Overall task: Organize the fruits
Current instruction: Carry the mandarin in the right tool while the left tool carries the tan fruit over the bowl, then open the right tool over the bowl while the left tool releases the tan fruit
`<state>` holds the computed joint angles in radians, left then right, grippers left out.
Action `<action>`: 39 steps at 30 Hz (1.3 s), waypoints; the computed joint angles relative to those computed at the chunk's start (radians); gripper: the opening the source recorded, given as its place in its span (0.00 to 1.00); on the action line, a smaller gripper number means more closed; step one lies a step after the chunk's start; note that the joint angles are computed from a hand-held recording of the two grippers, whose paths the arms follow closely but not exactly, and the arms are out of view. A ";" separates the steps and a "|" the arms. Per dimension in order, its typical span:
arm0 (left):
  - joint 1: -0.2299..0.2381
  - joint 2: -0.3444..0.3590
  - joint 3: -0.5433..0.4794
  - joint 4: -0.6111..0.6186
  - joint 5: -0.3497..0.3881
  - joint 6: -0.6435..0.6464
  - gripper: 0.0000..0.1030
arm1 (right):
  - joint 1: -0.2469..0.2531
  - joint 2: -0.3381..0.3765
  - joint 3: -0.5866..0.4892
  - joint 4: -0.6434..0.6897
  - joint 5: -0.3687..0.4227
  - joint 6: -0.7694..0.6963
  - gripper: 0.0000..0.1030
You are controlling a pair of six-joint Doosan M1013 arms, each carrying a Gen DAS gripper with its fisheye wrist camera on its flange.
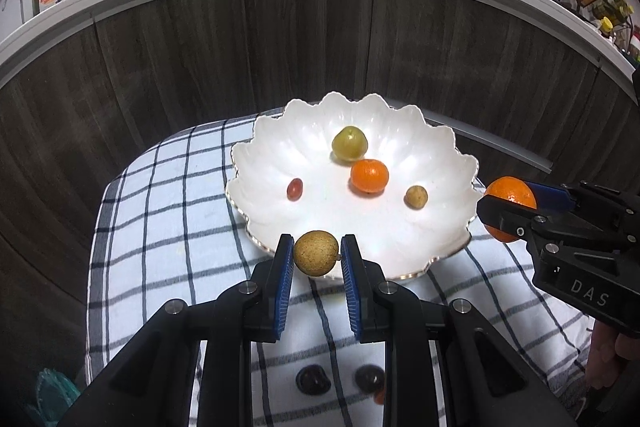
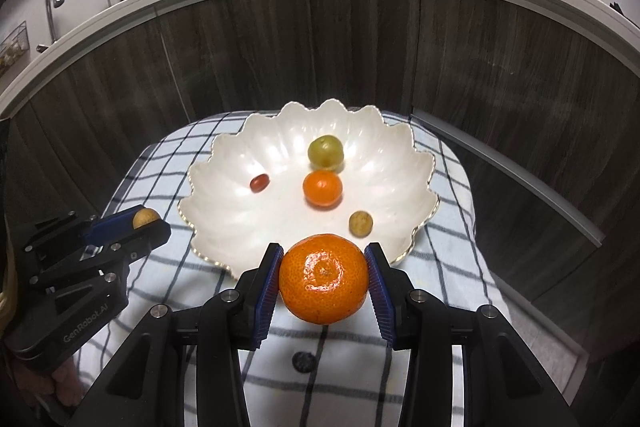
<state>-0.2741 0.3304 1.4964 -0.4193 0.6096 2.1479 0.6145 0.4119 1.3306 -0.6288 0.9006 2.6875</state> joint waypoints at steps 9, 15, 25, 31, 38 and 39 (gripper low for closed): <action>-0.007 0.040 -0.055 0.013 0.010 -0.008 0.24 | -0.021 0.017 -0.024 0.005 0.002 -0.008 0.42; -0.008 0.061 -0.082 0.020 0.019 -0.015 0.24 | -0.033 0.028 -0.038 0.013 -0.002 -0.014 0.42; -0.014 0.099 -0.126 0.058 0.045 -0.055 0.24 | -0.055 0.049 -0.061 0.056 0.001 -0.041 0.42; -0.016 0.113 -0.143 0.075 0.060 -0.070 0.24 | -0.065 0.058 -0.068 0.091 -0.004 -0.058 0.42; -0.014 0.120 -0.155 0.087 0.081 -0.098 0.36 | -0.071 0.067 -0.078 0.135 -0.013 -0.104 0.42; -0.014 0.119 -0.155 0.095 0.079 -0.104 0.41 | -0.072 0.069 -0.079 0.139 -0.014 -0.105 0.43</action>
